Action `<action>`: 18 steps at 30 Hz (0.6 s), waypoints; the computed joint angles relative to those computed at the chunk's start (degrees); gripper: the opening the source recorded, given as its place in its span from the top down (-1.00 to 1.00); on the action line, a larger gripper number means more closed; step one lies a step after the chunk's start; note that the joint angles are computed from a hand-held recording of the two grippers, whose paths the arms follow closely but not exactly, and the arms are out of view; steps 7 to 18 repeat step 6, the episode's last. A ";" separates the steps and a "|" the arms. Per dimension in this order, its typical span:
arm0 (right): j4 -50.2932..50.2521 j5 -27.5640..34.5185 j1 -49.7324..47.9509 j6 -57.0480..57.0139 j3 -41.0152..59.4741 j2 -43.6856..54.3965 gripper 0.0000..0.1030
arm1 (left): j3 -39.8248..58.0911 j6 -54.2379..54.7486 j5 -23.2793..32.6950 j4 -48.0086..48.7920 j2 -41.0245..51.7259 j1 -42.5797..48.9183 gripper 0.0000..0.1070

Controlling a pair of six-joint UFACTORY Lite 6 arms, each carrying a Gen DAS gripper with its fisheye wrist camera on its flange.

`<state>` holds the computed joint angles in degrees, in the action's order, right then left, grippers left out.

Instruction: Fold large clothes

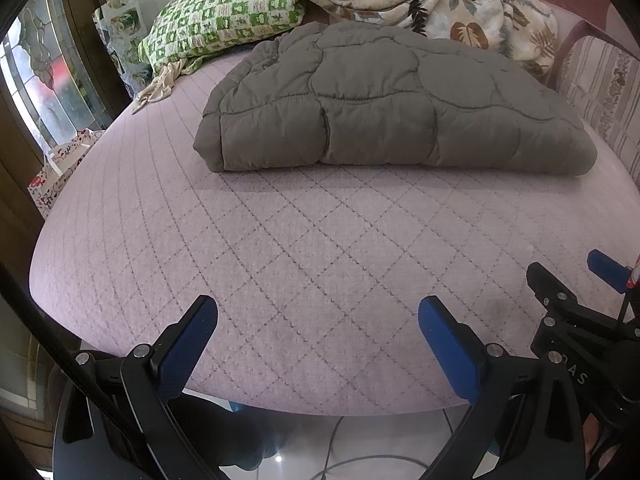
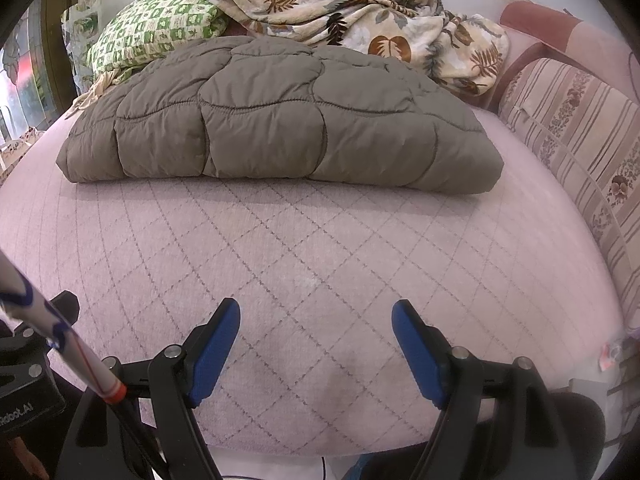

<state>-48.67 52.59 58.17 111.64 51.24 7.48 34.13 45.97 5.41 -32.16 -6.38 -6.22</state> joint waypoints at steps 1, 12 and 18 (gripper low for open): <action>0.04 -0.08 0.01 -0.01 0.01 0.05 -0.59 | 0.01 0.05 0.19 0.03 -0.01 0.04 -0.87; -0.02 -0.49 -0.23 -0.31 -0.27 -0.06 -0.59 | 0.46 -1.44 1.42 1.50 0.16 -0.25 -0.87; -0.02 -0.49 -0.23 -0.31 -0.27 -0.06 -0.59 | 0.46 -1.44 1.42 1.50 0.16 -0.25 -0.87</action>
